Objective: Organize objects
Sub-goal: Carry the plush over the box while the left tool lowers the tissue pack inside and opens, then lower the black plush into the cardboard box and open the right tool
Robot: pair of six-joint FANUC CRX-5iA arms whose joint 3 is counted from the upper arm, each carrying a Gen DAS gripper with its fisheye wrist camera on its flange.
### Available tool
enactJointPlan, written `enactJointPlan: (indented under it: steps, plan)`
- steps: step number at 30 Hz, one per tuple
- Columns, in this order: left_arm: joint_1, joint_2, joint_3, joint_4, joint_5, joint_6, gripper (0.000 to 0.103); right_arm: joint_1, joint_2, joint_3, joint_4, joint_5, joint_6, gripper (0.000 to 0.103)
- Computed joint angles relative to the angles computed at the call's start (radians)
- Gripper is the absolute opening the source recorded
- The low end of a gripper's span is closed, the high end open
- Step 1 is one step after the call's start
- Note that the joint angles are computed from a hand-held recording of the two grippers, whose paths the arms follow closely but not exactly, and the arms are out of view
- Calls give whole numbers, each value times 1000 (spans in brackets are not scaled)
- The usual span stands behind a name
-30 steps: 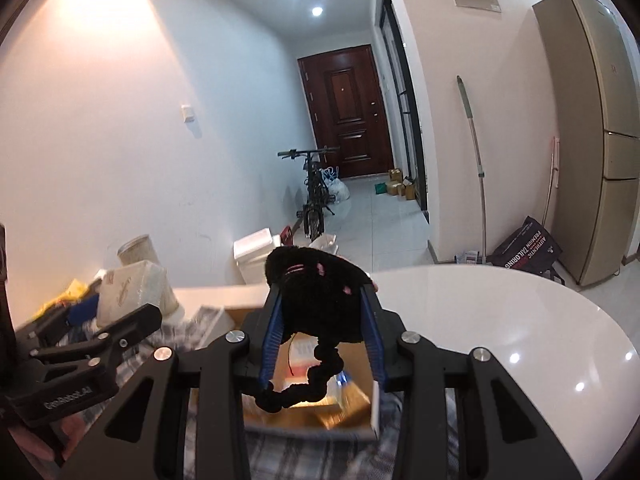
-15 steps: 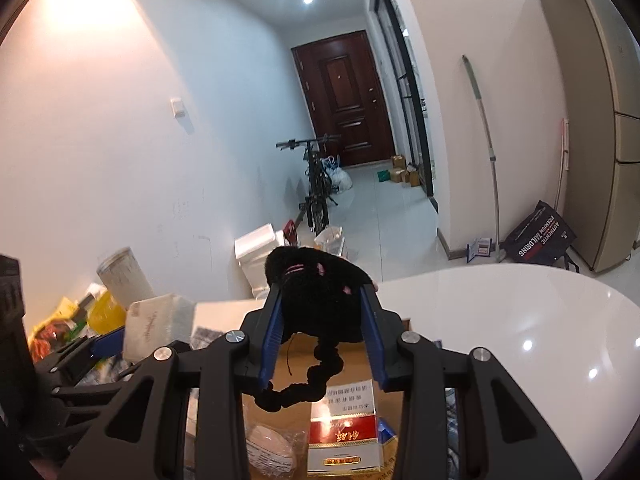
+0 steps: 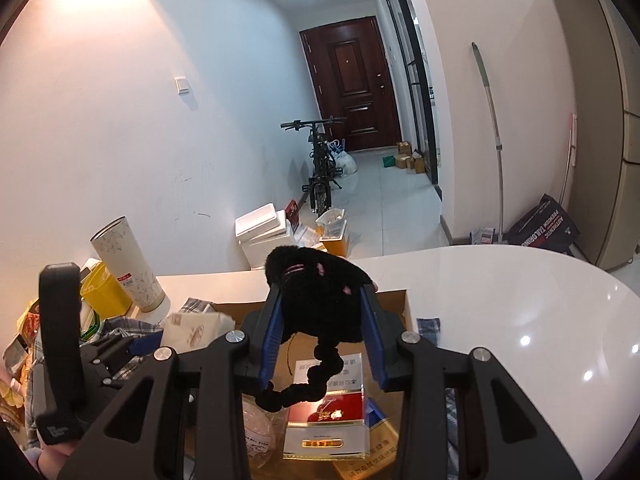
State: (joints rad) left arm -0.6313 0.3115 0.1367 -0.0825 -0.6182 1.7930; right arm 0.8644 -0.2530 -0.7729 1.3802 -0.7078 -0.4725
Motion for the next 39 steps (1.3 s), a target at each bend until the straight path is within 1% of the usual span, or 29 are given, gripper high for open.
enactJointPlan:
  steps: [2, 4, 8, 12, 15, 21, 24, 26, 29, 34, 36, 38, 39]
  plan:
    - [-8, 10, 14, -27, -18, 8, 80, 4, 5, 4, -3, -15, 7, 36]
    - [-22, 23, 39, -76, -53, 33, 80, 12, 14, 9, -1, -42, 12, 36]
    - [-15, 35, 42, -48, -69, 20, 80, 44, 44, 25, 6, -130, 40, 36]
    - [-8, 39, 43, -44, -72, 12, 80, 42, 40, 25, 8, -119, 45, 36]
    - [-7, 42, 52, -43, -87, 19, 81, 45, 39, 26, 6, -130, 50, 36]
    - [-24, 48, 79, -92, -115, 49, 83, 40, 25, 20, 13, -137, 39, 36]
    - [-8, 33, 48, -32, -77, 18, 86, 26, 13, 11, 10, -116, 23, 36]
    - [-8, 22, 40, -40, -60, 32, 86, 10, 8, 7, 1, -86, 14, 36]
    - [-18, 1, 33, -106, -28, 92, 86, 9, 13, 5, -3, -99, 15, 36]
    - [-15, -67, -40, -158, 113, 174, 87, 14, 33, 5, -6, -155, 24, 36]
    - [-19, -91, -59, -200, 156, 220, 89, 11, 36, 5, -17, -165, 36, 36]
    - [-31, -115, -68, -276, 189, 291, 92, 9, 41, 9, -36, -170, 60, 36]
    - [-35, -117, -63, -294, 185, 304, 97, 7, 43, 11, -46, -169, 72, 36]
